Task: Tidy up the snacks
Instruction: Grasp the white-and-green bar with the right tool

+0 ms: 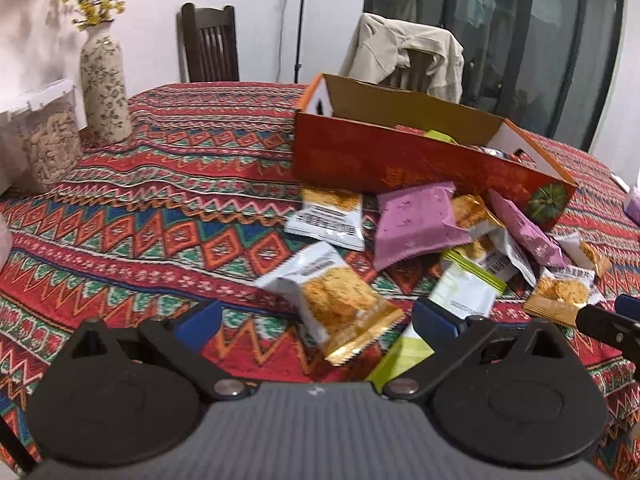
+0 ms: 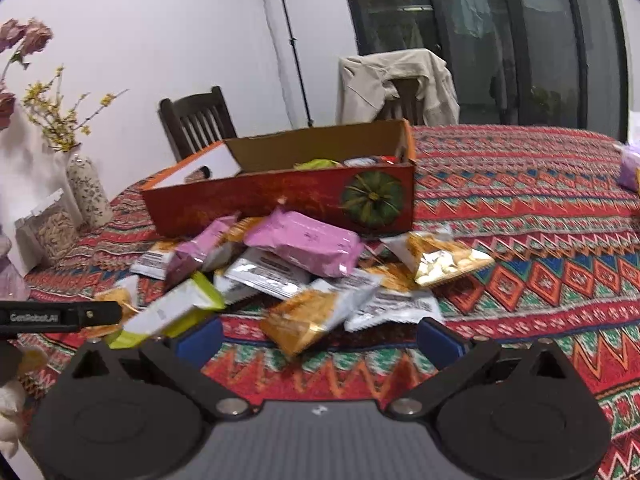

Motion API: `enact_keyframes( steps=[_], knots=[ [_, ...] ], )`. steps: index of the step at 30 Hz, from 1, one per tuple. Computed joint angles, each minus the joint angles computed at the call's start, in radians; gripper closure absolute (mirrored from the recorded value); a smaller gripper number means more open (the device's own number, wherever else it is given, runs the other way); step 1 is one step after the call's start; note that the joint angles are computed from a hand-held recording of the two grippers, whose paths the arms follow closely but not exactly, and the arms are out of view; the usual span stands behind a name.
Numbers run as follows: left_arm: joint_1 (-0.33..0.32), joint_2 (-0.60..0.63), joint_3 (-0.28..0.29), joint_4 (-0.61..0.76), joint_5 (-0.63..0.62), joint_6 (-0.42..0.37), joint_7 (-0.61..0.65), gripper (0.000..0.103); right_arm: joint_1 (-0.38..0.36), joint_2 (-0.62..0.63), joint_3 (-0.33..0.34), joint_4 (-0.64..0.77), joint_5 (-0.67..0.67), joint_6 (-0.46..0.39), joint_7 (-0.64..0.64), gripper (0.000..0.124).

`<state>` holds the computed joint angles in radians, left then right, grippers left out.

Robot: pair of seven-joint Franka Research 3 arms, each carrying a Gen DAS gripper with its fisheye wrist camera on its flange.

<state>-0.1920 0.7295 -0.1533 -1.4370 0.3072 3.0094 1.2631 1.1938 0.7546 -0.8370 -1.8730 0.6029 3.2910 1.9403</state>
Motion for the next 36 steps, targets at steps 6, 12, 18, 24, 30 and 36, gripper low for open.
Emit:
enact_keyframes(
  steps=[6, 12, 18, 24, 30, 36],
  knots=[
    [0.042, -0.017, -0.011, -0.045, -0.012, 0.05, 0.006, 0.0, 0.003, 0.05, -0.012, 0.096, -0.052, -0.052, 0.021, 0.021],
    [0.11, -0.029, -0.054, -0.078, -0.033, 0.091, 0.032, 0.0, -0.032, 0.136, -0.013, 0.275, -0.143, -0.166, 0.111, 0.021],
    [0.144, -0.034, -0.06, -0.103, -0.058, 0.112, 0.043, 0.0, -0.093, 0.255, -0.019, 0.508, -0.224, -0.324, 0.238, 0.021],
    [0.228, -0.02, -0.138, -0.108, -0.084, 0.117, 0.082, 0.0, -0.135, 0.309, -0.006, 0.64, -0.307, -0.442, 0.33, 0.021],
    [0.257, -0.011, -0.172, -0.113, -0.099, 0.124, 0.107, 0.0, -0.148, 0.281, 0.038, 0.622, -0.379, -0.472, 0.369, 0.021],
    [0.248, -0.021, -0.162, -0.127, -0.103, 0.134, 0.102, 0.0, -0.13, 0.215, 0.064, 0.519, -0.467, -0.44, 0.383, 0.022]
  ],
)
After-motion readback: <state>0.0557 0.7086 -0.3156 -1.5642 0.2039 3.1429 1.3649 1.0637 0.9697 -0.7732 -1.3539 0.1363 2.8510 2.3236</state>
